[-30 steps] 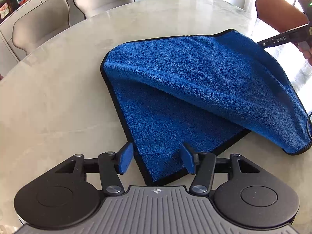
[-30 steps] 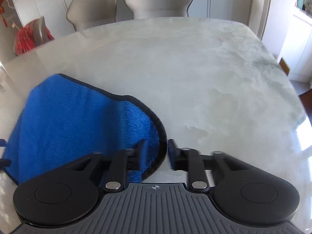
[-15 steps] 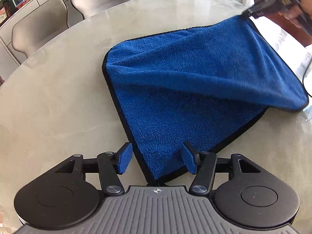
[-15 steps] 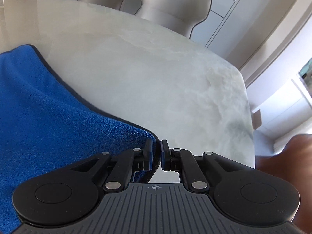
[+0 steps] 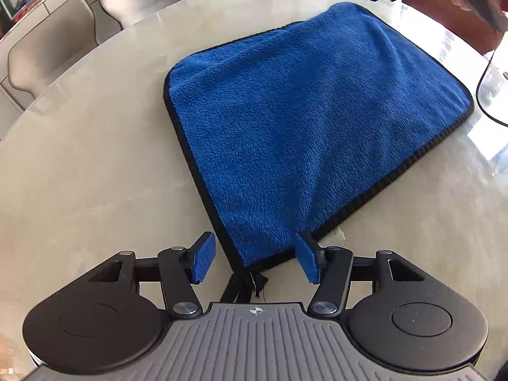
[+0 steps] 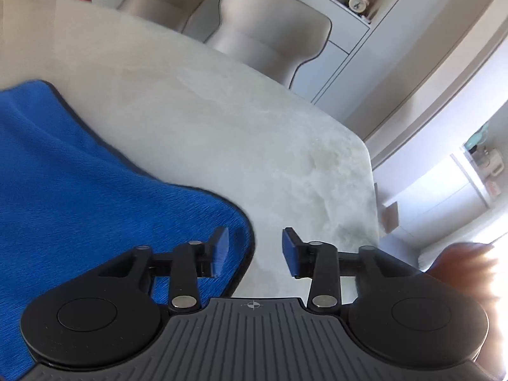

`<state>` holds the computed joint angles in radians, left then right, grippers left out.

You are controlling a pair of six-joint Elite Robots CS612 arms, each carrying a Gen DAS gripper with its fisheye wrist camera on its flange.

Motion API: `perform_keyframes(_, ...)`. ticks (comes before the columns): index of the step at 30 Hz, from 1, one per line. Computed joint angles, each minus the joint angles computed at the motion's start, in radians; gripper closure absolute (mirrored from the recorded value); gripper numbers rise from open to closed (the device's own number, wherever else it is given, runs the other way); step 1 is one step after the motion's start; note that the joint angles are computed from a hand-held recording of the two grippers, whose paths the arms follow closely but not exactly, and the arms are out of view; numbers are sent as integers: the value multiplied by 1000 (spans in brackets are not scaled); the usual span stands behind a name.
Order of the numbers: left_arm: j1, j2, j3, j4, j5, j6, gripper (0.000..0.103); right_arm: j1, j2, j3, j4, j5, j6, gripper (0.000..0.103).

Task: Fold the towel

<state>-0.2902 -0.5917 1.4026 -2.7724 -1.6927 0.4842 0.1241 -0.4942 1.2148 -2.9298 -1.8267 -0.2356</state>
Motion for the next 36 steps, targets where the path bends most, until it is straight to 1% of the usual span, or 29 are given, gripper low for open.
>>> perform_keyframes(1, 3, -3, 1, 23, -16, 10, 41, -4, -34, 57, 5, 76, 32, 63)
perform_keyframes(2, 2, -7, 9, 11, -9, 19, 42, -6, -58, 102, 6, 134, 54, 63)
perform_keyframes(3, 2, -8, 11, 10, -6, 34, 45, -6, -70, 128, 4, 164, 66, 63)
perform_keyframes(4, 1, -9, 9, 2, -2, 55, 45, -3, -91, 172, 5, 203, 88, 63)
perform_keyframes(5, 2, -9, 1, -7, -5, 64, 45, -1, -102, 201, 3, 226, 106, 63)
perform_keyframes(7, 4, -4, -24, -20, -20, 75, 45, 6, -116, 239, 3, 247, 149, 63)
perform_keyframes(9, 6, 15, -73, -42, -50, 61, 45, 12, -120, 255, 23, 243, 182, 63)
perform_keyframes(11, 7, 49, -141, -60, -59, 28, 45, 20, -119, 262, 36, 215, 213, 63)
perform_keyframes(12, 6, 70, -181, -68, -57, 7, 44, 24, -120, 273, 14, 212, 241, 63)
perform_keyframes(14, 4, 116, -271, -61, -48, -46, 44, 21, -128, 283, 19, 221, 299, 63)
perform_keyframes(16, 6, 171, -379, -28, -49, -116, 42, 22, -131, 293, 3, 216, 315, 63)
perform_keyframes(18, 5, 222, -477, 13, -24, -178, 42, 28, -130, 298, -13, 202, 313, 62)
perform_keyframes(19, 3, 249, -531, 40, 2, -195, 42, 31, -131, 301, -18, 195, 315, 62)
perform_keyframes(23, 0, 331, -689, 134, 45, -191, 42, 26, -122, 300, -37, 197, 325, 61)
perform_keyframes(27, -1, 349, -734, 208, 22, -146, 43, 24, -114, 297, -50, 197, 330, 61)
perform_keyframes(29, -5, 350, -734, 228, 29, -120, 43, 25, -111, 294, -53, 195, 334, 60)
perform_keyframes(34, -8, 338, -697, 204, 30, -77, 43, 25, -109, 297, -62, 194, 337, 60)
perform_keyframes(35, -6, 339, -698, 204, 26, -85, 42, 25, -110, 299, -65, 194, 335, 60)
perform_keyframes(36, -5, 339, -699, 204, 20, -91, 45, 25, -110, 300, -67, 195, 335, 60)
